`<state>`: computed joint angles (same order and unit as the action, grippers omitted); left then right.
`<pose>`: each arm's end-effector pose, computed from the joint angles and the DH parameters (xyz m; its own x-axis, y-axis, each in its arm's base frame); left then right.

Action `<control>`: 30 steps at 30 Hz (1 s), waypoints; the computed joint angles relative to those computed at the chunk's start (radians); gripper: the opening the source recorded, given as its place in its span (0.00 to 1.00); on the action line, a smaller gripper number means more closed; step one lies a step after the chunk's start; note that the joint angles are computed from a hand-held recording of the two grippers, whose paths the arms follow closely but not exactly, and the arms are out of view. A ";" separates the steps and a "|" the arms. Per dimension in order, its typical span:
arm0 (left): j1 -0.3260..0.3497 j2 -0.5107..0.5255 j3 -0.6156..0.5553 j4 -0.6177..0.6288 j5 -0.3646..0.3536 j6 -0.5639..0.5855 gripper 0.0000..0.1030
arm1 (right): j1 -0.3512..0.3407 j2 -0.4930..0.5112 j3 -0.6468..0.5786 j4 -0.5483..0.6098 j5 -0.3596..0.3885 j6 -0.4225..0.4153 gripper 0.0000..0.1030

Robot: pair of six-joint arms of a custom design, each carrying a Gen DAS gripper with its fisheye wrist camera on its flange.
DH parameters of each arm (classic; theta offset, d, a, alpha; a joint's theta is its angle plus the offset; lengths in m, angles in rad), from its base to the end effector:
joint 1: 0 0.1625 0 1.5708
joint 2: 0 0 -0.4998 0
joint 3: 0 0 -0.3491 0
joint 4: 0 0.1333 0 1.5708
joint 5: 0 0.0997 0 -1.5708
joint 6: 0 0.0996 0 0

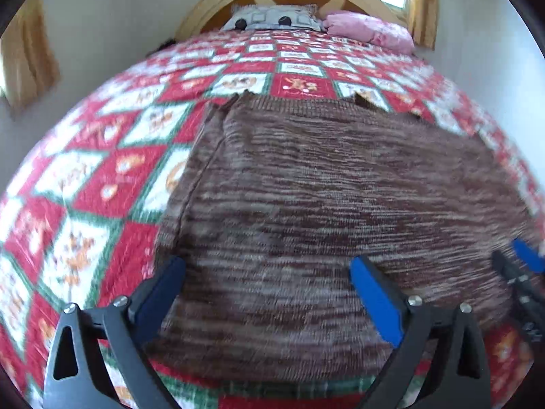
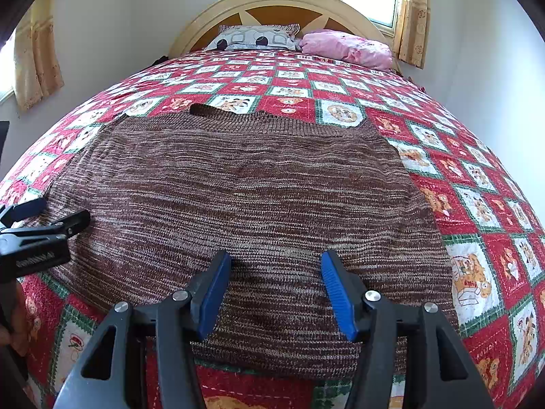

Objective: Fold small clothes

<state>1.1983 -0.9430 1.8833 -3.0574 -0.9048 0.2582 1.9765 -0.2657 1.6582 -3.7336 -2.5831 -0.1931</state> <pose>-0.0461 -0.6533 0.2699 -0.7416 0.1908 -0.6431 0.5175 0.7727 -0.3675 0.3024 -0.5802 -0.0183 -0.6522 0.2007 0.7310 -0.4161 0.7112 -0.5666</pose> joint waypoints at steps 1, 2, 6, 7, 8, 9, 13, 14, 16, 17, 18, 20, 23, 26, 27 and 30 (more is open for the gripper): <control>0.005 -0.019 0.011 -0.006 -0.019 -0.032 0.97 | 0.000 0.001 -0.001 0.000 0.002 0.002 0.55; 0.009 -0.038 0.031 -0.030 -0.030 -0.062 0.97 | 0.000 0.001 -0.001 -0.001 0.005 0.003 0.55; 0.025 -0.113 0.128 -0.129 0.011 -0.190 0.97 | -0.001 0.001 0.000 -0.004 0.009 0.003 0.55; 0.032 -0.131 0.154 -0.143 0.009 -0.236 0.96 | -0.001 0.001 0.000 -0.005 0.010 0.003 0.55; 0.040 -0.142 0.169 -0.156 -0.006 -0.263 0.96 | -0.002 0.000 0.001 -0.005 0.012 0.005 0.55; 0.051 -0.158 0.206 -0.202 -0.047 -0.297 0.95 | -0.002 -0.001 0.003 -0.006 0.014 0.006 0.55; 0.048 -0.149 0.237 -0.274 -0.094 -0.289 0.94 | -0.004 -0.004 0.009 -0.010 0.024 0.011 0.55; 0.053 -0.143 0.214 -0.232 -0.115 -0.299 0.94 | -0.004 -0.004 0.009 -0.010 0.024 0.011 0.55; 0.057 -0.121 0.185 -0.235 -0.126 -0.302 0.91 | -0.004 -0.004 0.009 -0.011 0.024 0.009 0.55; 0.060 -0.117 0.171 -0.222 -0.143 -0.308 0.84 | -0.004 -0.004 0.009 -0.011 0.024 0.010 0.55; 0.066 -0.114 0.157 -0.202 -0.162 -0.324 0.79 | -0.004 -0.004 0.009 -0.011 0.024 0.010 0.55; 0.074 -0.104 0.131 -0.189 -0.195 -0.360 0.74 | -0.004 -0.004 0.008 -0.010 0.024 0.010 0.55; 0.079 -0.095 0.122 -0.193 -0.207 -0.399 0.59 | -0.004 -0.004 0.009 -0.011 0.024 0.010 0.55; 0.081 -0.095 0.138 -0.222 -0.210 -0.408 0.36 | -0.004 -0.004 0.009 -0.011 0.024 0.010 0.55; 0.087 -0.096 0.137 -0.214 -0.220 -0.415 0.14 | -0.003 -0.004 0.008 -0.011 0.023 0.009 0.55; 0.111 -0.102 0.123 -0.194 -0.288 -0.435 0.12 | -0.004 -0.005 0.009 -0.010 0.025 0.010 0.55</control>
